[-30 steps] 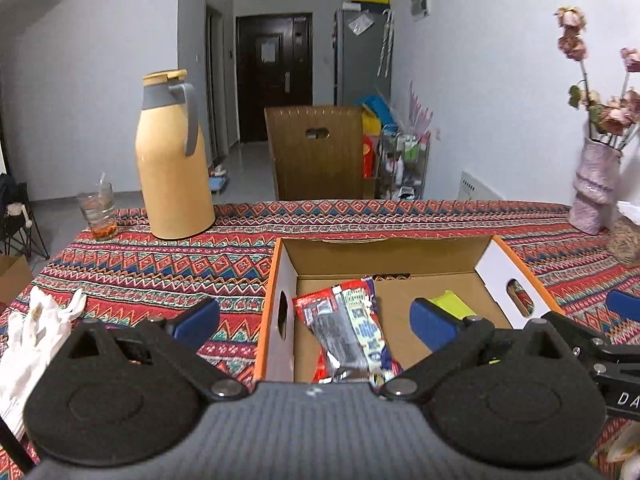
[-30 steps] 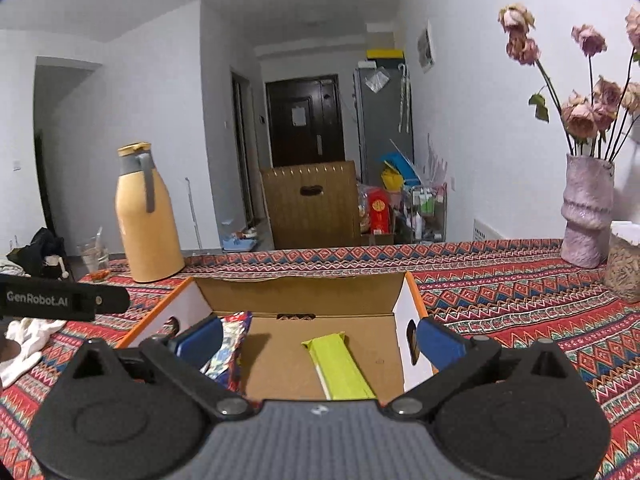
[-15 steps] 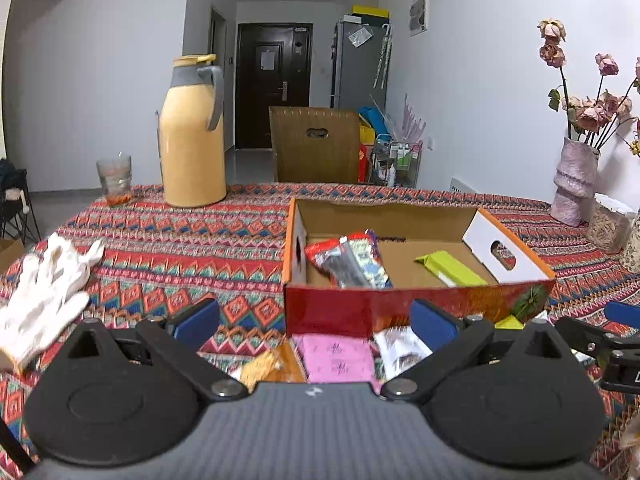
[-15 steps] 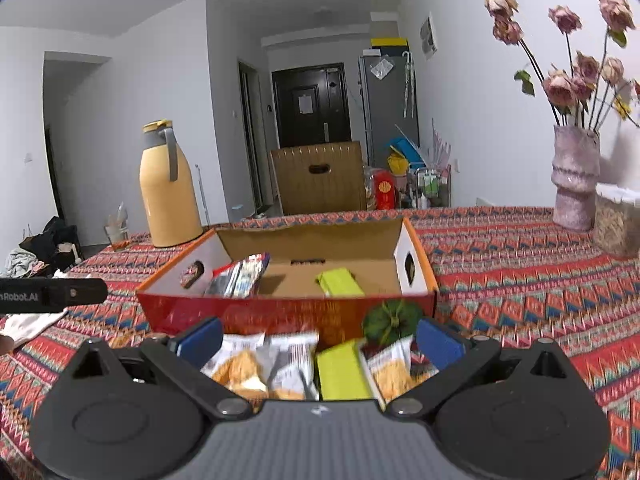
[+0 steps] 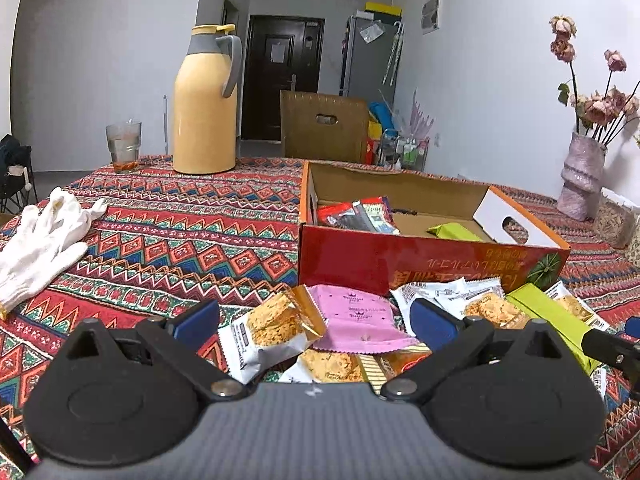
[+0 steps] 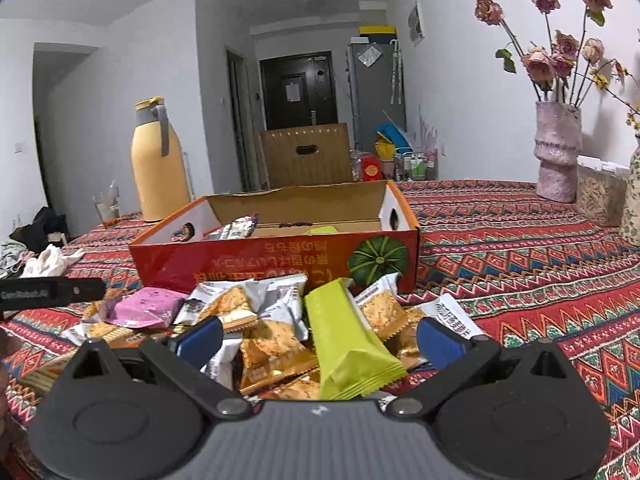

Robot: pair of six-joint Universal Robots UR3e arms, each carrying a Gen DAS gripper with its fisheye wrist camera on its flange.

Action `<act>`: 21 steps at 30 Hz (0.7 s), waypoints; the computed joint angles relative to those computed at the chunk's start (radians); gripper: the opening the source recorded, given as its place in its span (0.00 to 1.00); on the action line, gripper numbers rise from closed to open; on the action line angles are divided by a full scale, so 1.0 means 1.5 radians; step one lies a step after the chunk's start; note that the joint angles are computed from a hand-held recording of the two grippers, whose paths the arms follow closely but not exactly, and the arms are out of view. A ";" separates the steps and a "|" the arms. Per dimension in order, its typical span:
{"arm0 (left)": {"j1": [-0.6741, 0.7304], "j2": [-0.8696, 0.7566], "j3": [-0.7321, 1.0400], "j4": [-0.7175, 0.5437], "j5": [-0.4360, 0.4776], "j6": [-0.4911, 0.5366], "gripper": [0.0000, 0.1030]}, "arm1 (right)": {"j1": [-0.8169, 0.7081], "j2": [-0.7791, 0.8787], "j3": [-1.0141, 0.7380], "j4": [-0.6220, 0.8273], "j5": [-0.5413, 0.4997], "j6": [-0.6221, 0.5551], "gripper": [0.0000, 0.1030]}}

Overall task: Organize snacks
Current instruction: 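Withdraw both tools from the box back toward the snack pile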

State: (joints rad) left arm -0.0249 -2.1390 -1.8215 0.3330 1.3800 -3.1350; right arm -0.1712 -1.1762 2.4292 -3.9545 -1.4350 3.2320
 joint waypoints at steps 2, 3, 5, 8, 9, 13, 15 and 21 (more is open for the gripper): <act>0.003 -0.006 -0.004 0.015 -0.007 -0.001 1.00 | -0.001 0.008 0.001 -0.014 -0.003 0.006 1.00; 0.004 -0.009 -0.004 0.019 -0.007 -0.001 1.00 | -0.003 0.009 0.001 -0.018 -0.002 0.007 1.00; 0.002 -0.018 0.000 0.023 -0.005 -0.004 1.00 | -0.001 0.017 -0.002 -0.028 -0.009 0.008 1.00; -0.001 -0.022 0.002 0.024 -0.001 -0.003 1.00 | -0.003 0.027 -0.005 -0.038 -0.007 0.011 1.00; -0.001 -0.023 0.001 0.026 -0.002 -0.003 1.00 | -0.004 0.027 -0.007 -0.035 -0.003 0.011 1.00; -0.004 -0.026 0.001 0.028 0.001 -0.001 1.00 | 0.004 0.028 -0.016 -0.014 -0.010 0.000 1.00; -0.007 -0.028 -0.001 0.033 0.005 0.002 1.00 | 0.010 0.029 -0.024 0.000 -0.020 -0.002 1.00; -0.004 -0.028 -0.009 0.046 -0.003 0.002 1.00 | 0.024 0.014 -0.030 0.036 -0.048 -0.013 1.00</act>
State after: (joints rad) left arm -0.0313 -2.1805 -1.8347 0.4017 1.3761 -3.1320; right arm -0.1349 -1.1553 2.3840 -3.9009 -1.5066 3.2119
